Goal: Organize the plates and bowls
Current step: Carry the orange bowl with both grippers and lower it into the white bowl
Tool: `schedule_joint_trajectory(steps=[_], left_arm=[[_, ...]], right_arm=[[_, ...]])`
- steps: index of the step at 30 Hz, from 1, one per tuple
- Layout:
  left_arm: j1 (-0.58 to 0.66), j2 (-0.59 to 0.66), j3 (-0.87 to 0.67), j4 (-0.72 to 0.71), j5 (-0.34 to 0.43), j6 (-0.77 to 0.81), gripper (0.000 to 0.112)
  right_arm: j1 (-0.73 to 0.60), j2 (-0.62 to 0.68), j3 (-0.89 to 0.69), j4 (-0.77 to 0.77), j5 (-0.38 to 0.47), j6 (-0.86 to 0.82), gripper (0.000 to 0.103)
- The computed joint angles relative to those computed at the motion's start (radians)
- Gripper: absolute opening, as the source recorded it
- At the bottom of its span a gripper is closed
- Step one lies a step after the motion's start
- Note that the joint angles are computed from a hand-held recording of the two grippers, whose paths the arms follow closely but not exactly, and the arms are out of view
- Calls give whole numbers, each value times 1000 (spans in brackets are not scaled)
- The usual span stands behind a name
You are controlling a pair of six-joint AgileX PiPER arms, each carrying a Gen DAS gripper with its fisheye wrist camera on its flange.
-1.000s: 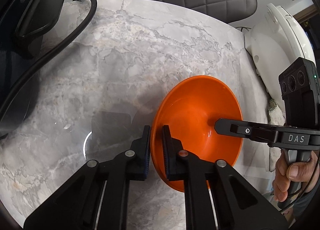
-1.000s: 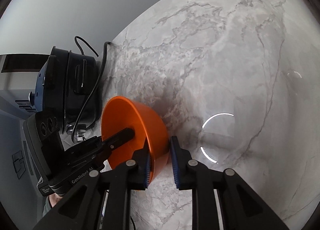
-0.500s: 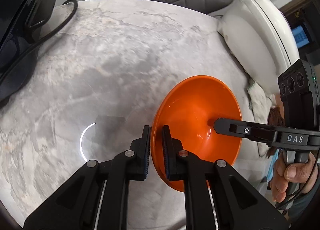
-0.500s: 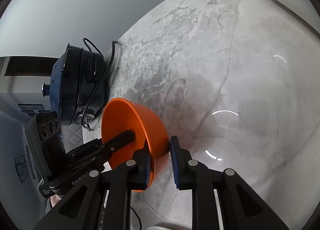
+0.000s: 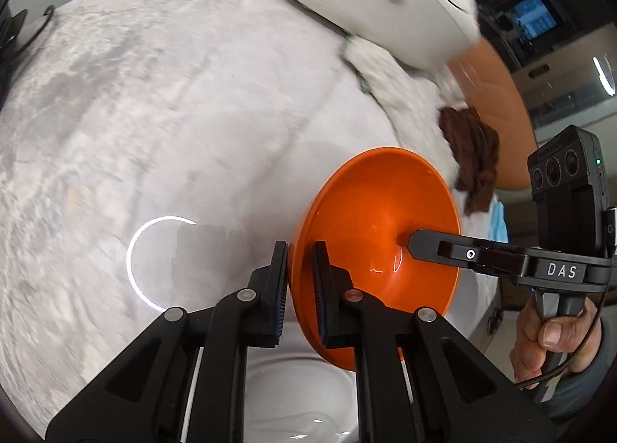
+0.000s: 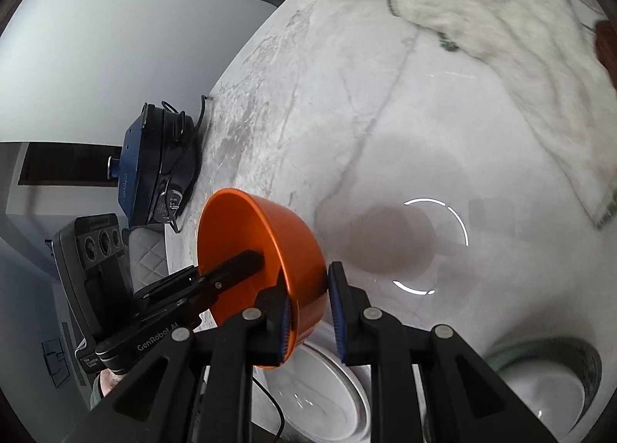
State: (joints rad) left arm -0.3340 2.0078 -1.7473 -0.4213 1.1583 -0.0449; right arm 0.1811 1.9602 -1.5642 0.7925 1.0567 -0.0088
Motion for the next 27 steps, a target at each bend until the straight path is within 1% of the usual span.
schedule_joint_trajectory(steps=[3, 7, 11, 14, 17, 20, 27], left_arm=[[-84, -41, 52, -14, -29, -38, 10], [-194, -85, 96, -29, -60, -99, 10], [-295, -77, 76, -23, -73, -157, 10], [-357, -58, 45, -3, -74, -194, 10], [-412, -17, -10, 23, -62, -227, 11], [-446, 23, -50, 45, -52, -240, 11], [-473, 91, -95, 73, -49, -259, 12]], right_arm=[[-54, -150, 216, 36, -50, -64, 21], [-129, -324, 427, 60, -80, -113, 21], [-221, -463, 580, 66, -68, -150, 21], [-278, -543, 645, 32, -51, -155, 21], [-329, -587, 677, 5, -33, -165, 20], [-402, -599, 711, 6, -12, -211, 20], [-446, -583, 739, -24, -13, -272, 20]])
